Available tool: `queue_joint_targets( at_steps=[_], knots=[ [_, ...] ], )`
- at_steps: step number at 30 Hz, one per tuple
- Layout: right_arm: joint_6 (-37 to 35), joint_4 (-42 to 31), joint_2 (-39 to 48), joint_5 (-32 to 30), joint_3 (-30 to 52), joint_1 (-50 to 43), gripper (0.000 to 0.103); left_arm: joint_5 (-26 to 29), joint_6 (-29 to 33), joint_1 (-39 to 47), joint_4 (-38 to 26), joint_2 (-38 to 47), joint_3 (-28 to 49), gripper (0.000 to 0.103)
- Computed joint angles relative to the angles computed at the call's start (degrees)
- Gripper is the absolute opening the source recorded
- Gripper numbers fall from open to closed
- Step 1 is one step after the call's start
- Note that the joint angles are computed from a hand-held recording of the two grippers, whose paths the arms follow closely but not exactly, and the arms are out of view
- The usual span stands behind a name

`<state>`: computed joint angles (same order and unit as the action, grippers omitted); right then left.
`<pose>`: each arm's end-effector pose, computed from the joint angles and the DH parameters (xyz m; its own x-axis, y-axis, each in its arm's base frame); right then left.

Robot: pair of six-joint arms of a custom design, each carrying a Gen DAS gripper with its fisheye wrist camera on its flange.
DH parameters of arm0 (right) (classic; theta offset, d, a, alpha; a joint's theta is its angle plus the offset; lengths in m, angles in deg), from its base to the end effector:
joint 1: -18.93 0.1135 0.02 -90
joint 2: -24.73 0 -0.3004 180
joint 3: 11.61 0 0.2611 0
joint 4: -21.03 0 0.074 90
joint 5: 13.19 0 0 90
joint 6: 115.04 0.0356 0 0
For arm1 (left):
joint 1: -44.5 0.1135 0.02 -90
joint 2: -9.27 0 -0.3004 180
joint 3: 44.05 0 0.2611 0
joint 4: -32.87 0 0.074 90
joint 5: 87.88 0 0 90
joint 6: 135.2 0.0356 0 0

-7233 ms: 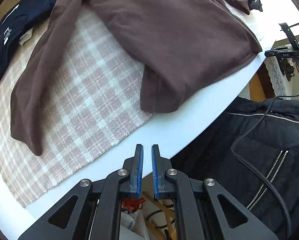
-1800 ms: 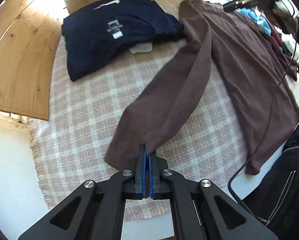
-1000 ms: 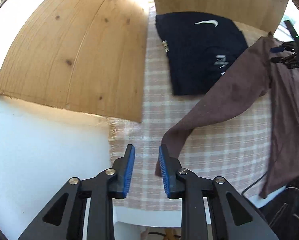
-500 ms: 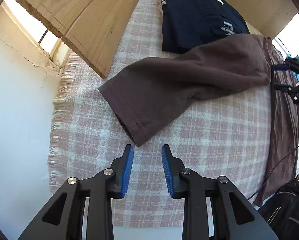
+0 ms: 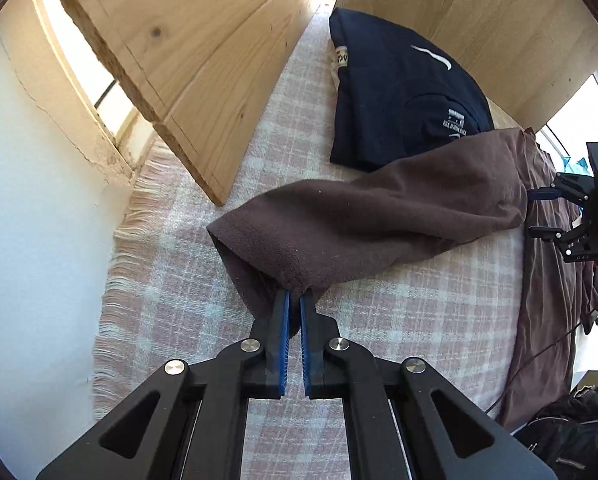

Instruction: Fold clothes

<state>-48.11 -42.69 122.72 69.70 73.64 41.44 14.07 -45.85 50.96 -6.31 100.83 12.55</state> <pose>0.3143 0.1350 0.2471 -0.6670 -0.6973 -0.2626 -0.7261 0.6873 0.0190 0.2710 0.0233 0.1595 -0.9552 -0.1193 -0.2710 -0.0647 0.9772 -0.2023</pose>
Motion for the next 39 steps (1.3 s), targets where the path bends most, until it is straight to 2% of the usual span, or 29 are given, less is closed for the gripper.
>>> queue_joint_targets(
  at_steps=[2,5,11,13,16,17,20,22,24,25,27,28,35,39],
  knots=[
    [0.1,0.0,-0.6,-0.1,-0.5,0.1,0.057,-1.0,-0.2,-0.6,-1.8,-5.1,-0.2,0.004],
    [0.3,0.3,-1.1,-0.6,-0.9,0.8,0.057,-1.5,6.0,1.3,-6.8,-9.4,2.7,0.004],
    [1.6,3.7,1.6,2.7,-2.0,5.5,0.056,-5.7,10.1,-1.9,-9.7,-11.9,1.8,0.004],
    [2.9,4.7,1.9,3.3,-2.4,6.0,0.049,-5.0,9.6,-1.8,-8.2,-11.6,0.0,0.004],
    [6.1,3.6,2.7,3.6,-0.8,5.2,0.018,-6.4,11.1,-3.0,-5.3,-11.2,-3.9,0.005],
    [7.2,2.4,3.2,1.7,0.2,4.3,0.017,-5.3,10.8,-2.9,-5.0,-9.1,-5.0,0.005],
    [8.6,1.0,3.4,0.1,1.1,3.9,0.016,-3.7,10.1,-3.1,-3.8,-2.6,-7.6,0.01],
    [8.6,1.2,3.0,1.5,0.6,5.2,0.016,-4.6,10.2,-4.2,-3.0,-1.5,-9.3,0.01],
    [9.0,1.4,2.8,2.9,0.0,6.7,0.016,-2.6,9.6,-2.6,-2.4,-2.5,-10.0,0.01],
    [9.2,1.7,2.8,3.6,-0.3,7.4,0.016,-1.4,9.2,-1.3,-2.1,-2.9,-10.0,0.011],
    [9.7,2.0,2.7,4.8,-0.6,8.8,0.016,0.5,8.5,1.0,-1.5,-2.9,-9.4,0.023],
    [10.0,1.9,2.8,5.0,-0.6,9.3,0.016,0.9,8.1,1.7,-1.0,-2.2,-8.9,0.025],
    [12.3,2.1,1.9,5.4,-1.8,11.7,0.016,8.4,6.4,6.2,1.1,4.5,-5.8,0.034],
    [11.0,2.4,-0.4,5.3,-4.4,11.0,0.016,9.9,5.8,7.2,1.7,6.3,-4.8,0.035]
  ],
)
